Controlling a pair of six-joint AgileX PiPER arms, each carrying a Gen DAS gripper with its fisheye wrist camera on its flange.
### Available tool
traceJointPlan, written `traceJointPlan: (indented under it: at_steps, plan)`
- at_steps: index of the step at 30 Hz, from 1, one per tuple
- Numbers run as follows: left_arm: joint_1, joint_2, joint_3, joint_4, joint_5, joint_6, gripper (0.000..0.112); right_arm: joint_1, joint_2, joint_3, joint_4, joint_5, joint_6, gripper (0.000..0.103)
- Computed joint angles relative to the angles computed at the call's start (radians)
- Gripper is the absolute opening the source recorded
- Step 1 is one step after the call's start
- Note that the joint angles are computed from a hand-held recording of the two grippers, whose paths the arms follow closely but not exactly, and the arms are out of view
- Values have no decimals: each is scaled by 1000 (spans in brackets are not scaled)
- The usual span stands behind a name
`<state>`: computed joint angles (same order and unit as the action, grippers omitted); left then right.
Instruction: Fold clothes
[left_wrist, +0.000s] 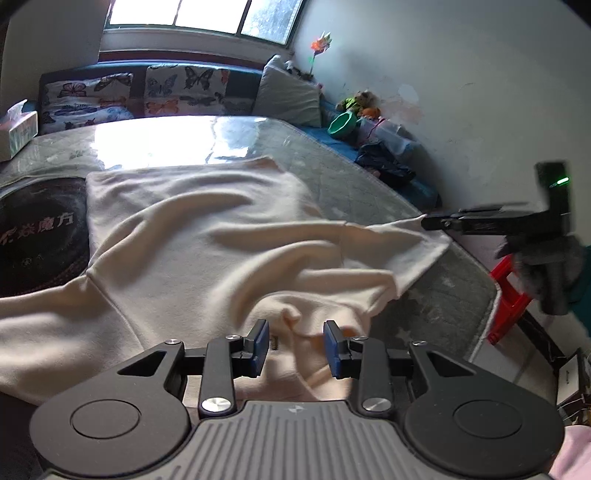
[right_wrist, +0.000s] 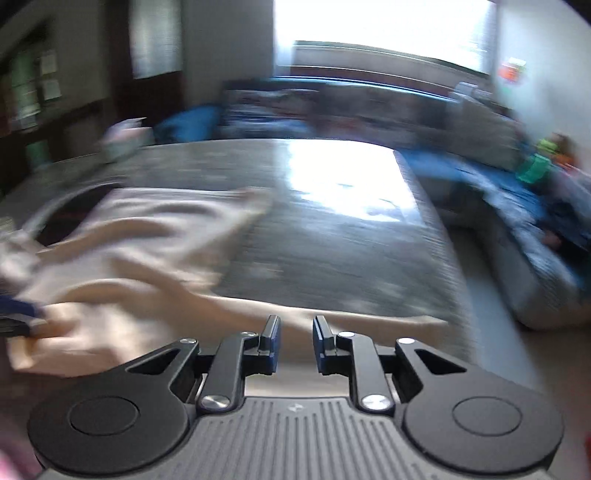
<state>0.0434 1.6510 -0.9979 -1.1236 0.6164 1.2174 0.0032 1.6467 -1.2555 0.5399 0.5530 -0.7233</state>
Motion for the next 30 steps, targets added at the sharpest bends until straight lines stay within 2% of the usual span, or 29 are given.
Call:
traceJointPlan:
  at_steps: [2,4,6,9,11,14,18,22,27,30]
  plan:
    - [-13,6,3,6,-28,11,31,43,-11,-19,93,77,-106,21]
    - [-18,7,8,-1,-47,27,10,93,-1,-59,132,143,-149,25]
    - [-12,0,18,-26,-51,52,4,150,10,-92,131,195,-157,28]
    - [0,-21,40,-77,-52,103,2,233,22,-112,119,224,-173,30]
    - [14,-50,62,-116,-41,144,2,269,20,-112,112,233,-187,38]
    - [34,-79,80,-137,-15,157,1,322,27,-103,78,216,-199,40]
    - [48,-101,101,-150,10,172,1,378,36,-66,-6,139,-141,39]
    - [63,-115,116,-154,21,179,1,394,46,-50,-64,126,-104,39]
    - [73,-106,108,-113,29,164,1,411,31,-18,-132,107,-96,26]
    - [62,-99,96,-91,39,177,5,409,29,-21,-140,111,-82,26]
